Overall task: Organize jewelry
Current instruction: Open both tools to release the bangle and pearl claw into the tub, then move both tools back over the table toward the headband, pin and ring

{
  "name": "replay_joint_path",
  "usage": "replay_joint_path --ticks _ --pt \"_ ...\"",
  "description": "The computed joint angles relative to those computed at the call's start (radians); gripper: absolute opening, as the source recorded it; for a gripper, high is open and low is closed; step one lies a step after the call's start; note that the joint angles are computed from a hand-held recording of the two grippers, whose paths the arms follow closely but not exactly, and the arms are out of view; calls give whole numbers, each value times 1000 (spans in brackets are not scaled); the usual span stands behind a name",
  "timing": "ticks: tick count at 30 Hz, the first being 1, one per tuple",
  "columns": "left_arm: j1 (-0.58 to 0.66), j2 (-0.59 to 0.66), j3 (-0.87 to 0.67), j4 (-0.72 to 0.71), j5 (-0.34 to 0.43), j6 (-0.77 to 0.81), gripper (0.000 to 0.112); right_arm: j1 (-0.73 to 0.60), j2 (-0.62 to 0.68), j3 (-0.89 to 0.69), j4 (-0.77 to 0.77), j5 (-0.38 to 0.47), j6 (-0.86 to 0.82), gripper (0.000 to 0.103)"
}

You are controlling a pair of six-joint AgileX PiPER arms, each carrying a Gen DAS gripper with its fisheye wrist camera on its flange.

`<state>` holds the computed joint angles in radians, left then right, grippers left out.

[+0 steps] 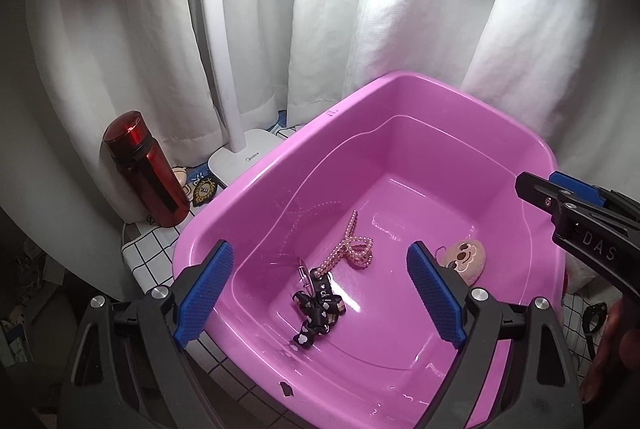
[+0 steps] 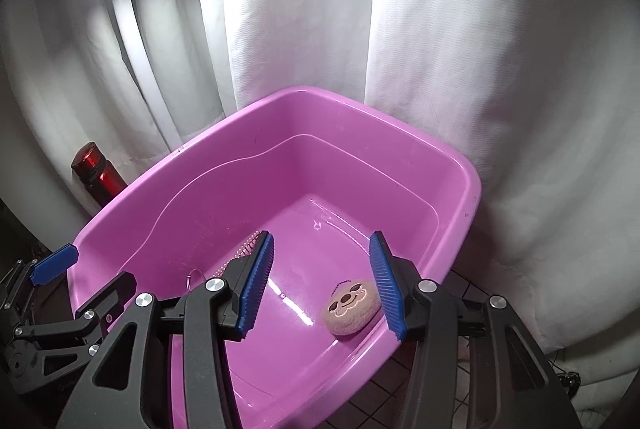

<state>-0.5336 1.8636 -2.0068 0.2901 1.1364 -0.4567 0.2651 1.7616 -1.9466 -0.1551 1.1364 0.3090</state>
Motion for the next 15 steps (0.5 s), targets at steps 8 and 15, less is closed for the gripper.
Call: replay_joint_path --ticks 8,15 --pt "-36 -44 19 39 20 -23 92 17 -82 81 -33 -18 37 61" --pt "-66 -75 38 71 44 -52 97 19 -147 138 -55 -19 59 69"
